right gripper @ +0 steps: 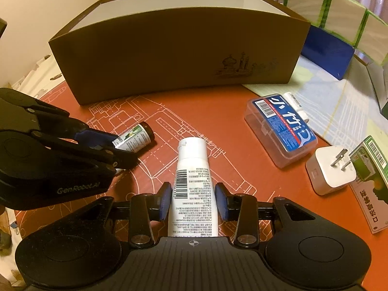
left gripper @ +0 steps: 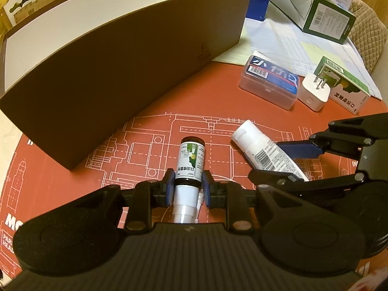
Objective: Organize rigid objects
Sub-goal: 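Carry the brown bottle and white tube over the brown box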
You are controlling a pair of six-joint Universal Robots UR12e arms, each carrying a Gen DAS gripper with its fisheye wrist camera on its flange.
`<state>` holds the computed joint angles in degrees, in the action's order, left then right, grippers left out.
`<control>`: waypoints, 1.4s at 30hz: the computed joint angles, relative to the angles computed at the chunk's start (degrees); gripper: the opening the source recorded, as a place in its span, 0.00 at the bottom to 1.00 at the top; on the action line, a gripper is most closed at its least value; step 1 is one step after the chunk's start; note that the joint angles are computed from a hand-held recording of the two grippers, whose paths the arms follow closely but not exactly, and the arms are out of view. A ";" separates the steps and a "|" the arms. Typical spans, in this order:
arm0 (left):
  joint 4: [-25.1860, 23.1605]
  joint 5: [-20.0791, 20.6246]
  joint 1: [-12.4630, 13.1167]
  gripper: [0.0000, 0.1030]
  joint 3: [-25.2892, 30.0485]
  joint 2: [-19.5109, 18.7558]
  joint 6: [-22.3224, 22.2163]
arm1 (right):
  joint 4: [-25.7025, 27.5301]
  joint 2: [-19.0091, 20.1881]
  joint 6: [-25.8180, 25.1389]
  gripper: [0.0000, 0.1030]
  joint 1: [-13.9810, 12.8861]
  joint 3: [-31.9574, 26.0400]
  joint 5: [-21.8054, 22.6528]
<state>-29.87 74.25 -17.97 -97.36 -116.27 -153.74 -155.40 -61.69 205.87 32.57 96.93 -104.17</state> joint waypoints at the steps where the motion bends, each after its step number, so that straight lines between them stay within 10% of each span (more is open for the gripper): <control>1: 0.03 0.05 -0.04 0.19 -0.02 0.02 0.11 | -0.28 0.06 -0.17 0.35 -0.01 0.02 0.10; 25: 0.89 -8.06 2.99 0.19 2.27 4.19 -7.93 | -8.00 -4.00 -2.03 0.33 -2.93 0.83 5.36; 42: 0.87 -2.60 2.44 0.19 18.56 -4.99 -14.46 | -8.99 3.72 -9.37 0.33 -7.01 -14.64 10.18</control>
<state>-29.00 71.65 -15.53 -78.80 -121.26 -168.20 -164.39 -57.97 196.49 25.57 82.30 -93.99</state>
